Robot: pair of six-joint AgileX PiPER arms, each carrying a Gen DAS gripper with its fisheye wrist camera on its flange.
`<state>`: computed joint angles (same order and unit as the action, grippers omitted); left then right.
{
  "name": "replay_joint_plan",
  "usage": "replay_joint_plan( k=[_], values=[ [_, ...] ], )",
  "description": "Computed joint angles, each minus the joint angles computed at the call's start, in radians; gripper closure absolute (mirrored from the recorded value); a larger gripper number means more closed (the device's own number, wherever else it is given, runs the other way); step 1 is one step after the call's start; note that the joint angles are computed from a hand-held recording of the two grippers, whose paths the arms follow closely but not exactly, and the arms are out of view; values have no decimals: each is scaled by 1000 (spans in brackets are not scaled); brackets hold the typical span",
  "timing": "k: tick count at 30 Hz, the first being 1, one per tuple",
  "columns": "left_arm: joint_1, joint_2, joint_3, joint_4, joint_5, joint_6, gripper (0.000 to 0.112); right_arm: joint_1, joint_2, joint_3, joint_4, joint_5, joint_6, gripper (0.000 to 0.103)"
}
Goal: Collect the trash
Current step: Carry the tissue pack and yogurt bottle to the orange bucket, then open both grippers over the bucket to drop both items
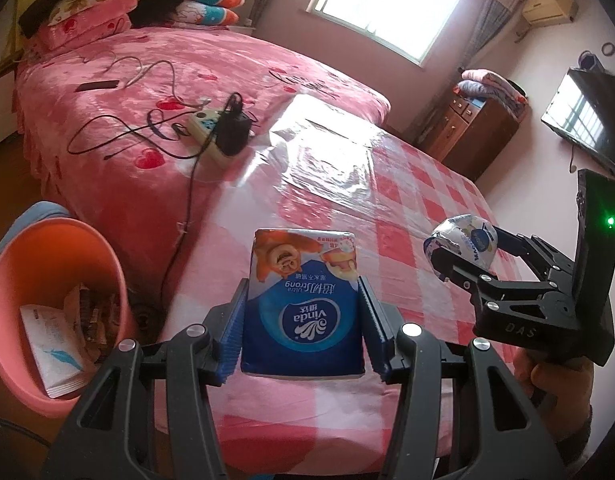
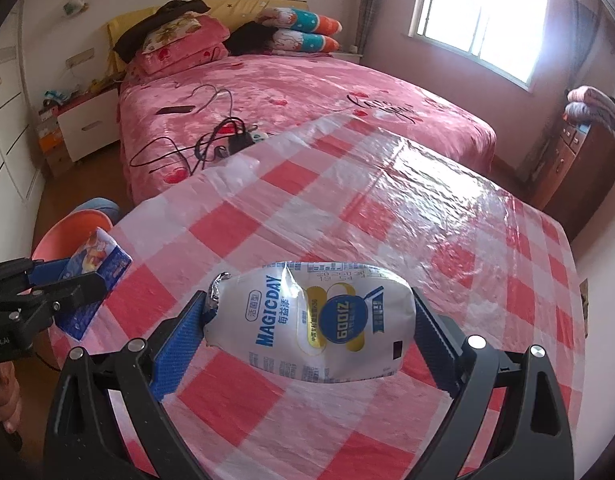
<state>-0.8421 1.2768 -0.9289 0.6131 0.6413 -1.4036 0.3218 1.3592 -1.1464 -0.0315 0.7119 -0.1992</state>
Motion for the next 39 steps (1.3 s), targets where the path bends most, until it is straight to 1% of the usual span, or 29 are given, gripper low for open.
replay_joint_plan(
  k=[7, 13, 17, 20, 24, 27, 29, 30, 32, 33, 34, 35, 37, 38, 39],
  values=[
    [27, -96, 71, 18, 28, -22, 60, 109, 16, -33, -48, 15, 65, 9],
    [43, -185, 131, 39, 76, -50, 60, 226, 59, -78, -74, 29, 106, 9],
    [92, -260, 187, 22, 97, -39, 60, 308, 106, -122, -70, 32, 112, 9],
    [158, -321, 236, -8, 105, -11, 60, 373, 154, -168, -58, 32, 108, 9],
    [291, -397, 310, -61, 110, 60, 60, 425, 239, -255, 51, 45, 46, 9],
    [419, -432, 357, -136, 77, 166, 60, 449, 316, -335, 135, 59, -4, 9],
    [513, -455, 393, -202, 54, 256, 60, 458, 375, -404, 207, 88, -39, 9],
    [571, -457, 412, -248, 30, 318, 59, 463, 397, -431, 233, 100, -49, 9],
    [628, -456, 441, -284, 3, 370, 59, 467, 468, -507, 311, 136, -73, 9],
    [635, -451, 450, -279, -3, 364, 59, 466, 506, -546, 359, 161, -83, 9],
    [652, -442, 463, -277, -16, 364, 57, 455, 541, -581, 413, 187, -99, 8],
    [664, -432, 472, -277, -28, 364, 49, 444, 583, -621, 465, 218, -101, 8],
    [675, -427, 492, -256, -40, 340, 40, 428, 642, -675, 527, 262, -83, 8],
    [669, -427, 499, -230, -34, 310, 37, 419, 656, -682, 552, 272, -78, 8],
    [661, -428, 503, -205, -24, 284, 36, 401, 672, -686, 592, 283, -70, 8]
  ],
)
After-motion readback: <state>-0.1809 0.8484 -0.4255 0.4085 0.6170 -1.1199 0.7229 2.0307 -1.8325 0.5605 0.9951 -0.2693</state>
